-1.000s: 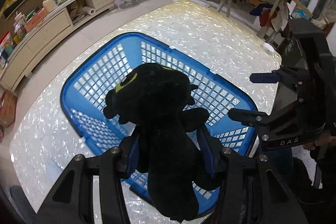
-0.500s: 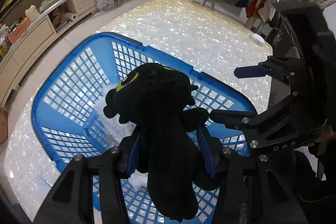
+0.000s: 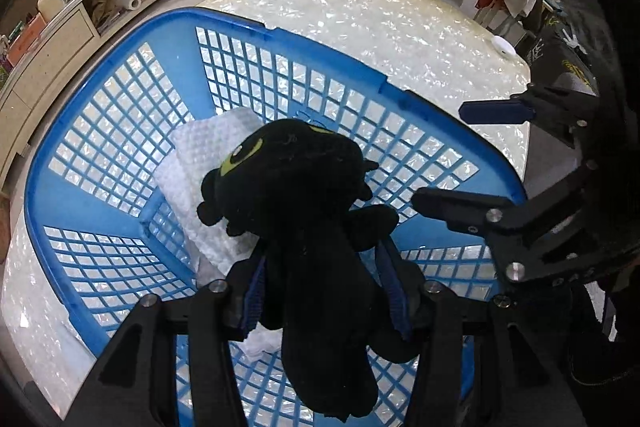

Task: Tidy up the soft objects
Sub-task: 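Lower the plush dragon into the basket and open the left gripper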

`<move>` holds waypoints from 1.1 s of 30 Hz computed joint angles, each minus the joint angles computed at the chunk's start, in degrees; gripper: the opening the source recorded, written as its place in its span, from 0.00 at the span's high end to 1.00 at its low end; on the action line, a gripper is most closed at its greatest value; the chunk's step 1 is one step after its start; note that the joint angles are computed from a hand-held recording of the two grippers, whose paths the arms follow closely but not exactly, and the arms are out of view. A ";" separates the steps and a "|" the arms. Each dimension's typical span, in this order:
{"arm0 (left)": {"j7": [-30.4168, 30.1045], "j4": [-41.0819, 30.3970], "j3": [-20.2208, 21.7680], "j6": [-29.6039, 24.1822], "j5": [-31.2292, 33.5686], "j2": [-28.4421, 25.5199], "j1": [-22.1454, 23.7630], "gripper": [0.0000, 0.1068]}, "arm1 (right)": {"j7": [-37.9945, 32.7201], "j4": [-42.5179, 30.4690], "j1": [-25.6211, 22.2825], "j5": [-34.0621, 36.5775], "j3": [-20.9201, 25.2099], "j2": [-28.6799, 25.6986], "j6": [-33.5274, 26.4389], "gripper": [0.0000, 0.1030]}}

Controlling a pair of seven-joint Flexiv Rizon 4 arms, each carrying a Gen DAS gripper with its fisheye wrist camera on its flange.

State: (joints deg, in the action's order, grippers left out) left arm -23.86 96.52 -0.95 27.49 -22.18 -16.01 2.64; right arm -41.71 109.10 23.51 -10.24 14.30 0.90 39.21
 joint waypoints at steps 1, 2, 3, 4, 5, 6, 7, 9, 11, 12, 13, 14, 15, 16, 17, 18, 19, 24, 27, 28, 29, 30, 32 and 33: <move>-0.04 0.17 0.03 0.22 0.19 0.09 -0.10 0.53 | -0.15 0.12 -0.05 0.12 -0.01 0.19 0.08 0.13; -0.02 0.34 0.04 0.53 0.31 0.16 -0.19 0.53 | -0.12 0.15 -0.05 0.09 0.00 0.28 0.06 0.13; -0.09 0.28 0.00 0.83 0.40 0.10 -0.29 0.52 | -0.05 0.12 -0.04 0.03 0.03 0.38 -0.05 0.13; -0.07 0.54 0.02 1.29 0.47 0.31 -0.40 0.52 | 0.02 0.09 -0.02 -0.08 0.06 0.50 -0.26 0.13; -0.01 0.74 0.05 1.65 0.54 0.48 -0.44 0.52 | 0.05 0.05 -0.01 -0.18 0.08 0.62 -0.47 0.13; 0.12 0.94 0.12 2.15 0.76 0.71 -0.51 0.51 | 0.01 -0.09 0.03 -0.26 0.11 0.79 -0.81 0.13; 0.42 1.49 0.21 3.08 0.85 1.13 -0.57 0.49 | 0.08 -0.21 0.07 -0.47 0.13 0.73 -0.95 0.13; 1.17 2.59 0.32 4.78 0.60 2.21 -0.62 0.44 | 0.37 -0.22 0.11 -0.92 0.26 1.23 -1.25 0.13; 1.00 2.64 0.46 5.43 0.35 2.72 -0.54 0.40 | 0.65 -0.36 0.23 -1.21 0.39 1.47 -1.37 0.13; 0.87 2.27 0.55 4.83 0.36 2.84 -0.37 0.36 | 0.83 -0.45 0.29 -1.44 0.49 1.74 -1.71 0.13; 0.79 1.70 0.63 3.54 0.27 3.04 -0.11 0.35 | 1.12 -0.67 0.41 -1.73 0.59 1.83 -2.11 0.13; 1.08 1.50 0.67 2.85 -0.38 3.31 0.21 0.34 | 1.24 -0.75 0.48 -1.88 0.68 2.05 -2.38 0.13; 1.18 1.79 0.72 2.98 -0.92 3.71 0.28 0.33 | 1.37 -0.90 0.57 -2.12 0.75 2.16 -2.69 0.13; 1.29 2.16 0.89 3.19 -1.44 4.28 0.41 0.33 | 1.73 -1.21 0.73 -2.71 0.89 2.26 -3.35 0.13; 1.60 2.59 1.08 3.44 -2.07 4.95 0.60 0.31 | 1.92 -1.36 0.83 -3.03 0.96 2.32 -3.58 0.13; 1.93 3.23 1.28 3.82 -2.66 5.66 0.73 0.28 | 2.07 -1.55 0.94 -3.23 1.04 2.43 -3.73 0.13; 2.04 3.74 1.58 4.19 -3.19 6.42 0.91 0.27 | 2.22 -1.78 1.08 -3.38 1.14 2.55 -3.84 0.13; 2.84 5.51 2.92 6.24 -4.90 8.90 1.89 0.21 | 2.47 -3.31 2.18 -4.62 1.72 2.18 -4.10 0.13; 2.88 5.73 4.00 4.48 -6.85 9.84 3.38 0.19 | 2.40 -4.68 3.12 -5.49 2.06 1.42 -4.50 0.13; 2.53 5.93 4.23 4.49 -7.21 10.11 3.66 0.18 | 2.60 -5.15 3.51 -5.80 2.23 1.20 -4.73 0.13; 2.57 6.26 4.53 4.77 -7.46 10.46 3.97 0.17 | 2.54 -5.66 3.84 -5.99 2.29 0.84 -4.78 0.13; 2.59 6.73 4.97 5.50 -7.55 10.91 4.35 0.17 | 2.38 -6.14 4.16 -6.09 2.33 0.50 -4.86 0.13; 2.41 7.22 5.46 6.34 -7.82 11.37 4.97 0.17 | 2.29 -7.19 4.93 -6.43 2.47 -0.40 -4.97 0.13; 2.43 7.33 5.80 6.33 -8.07 11.55 5.45 0.17 | 2.17 -7.81 5.34 -6.55 2.52 -0.97 -5.05 0.13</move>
State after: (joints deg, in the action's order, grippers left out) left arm -21.43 103.85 4.85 33.82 -30.24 -4.46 8.09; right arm -39.54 101.28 28.85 -16.80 16.83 -0.07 34.17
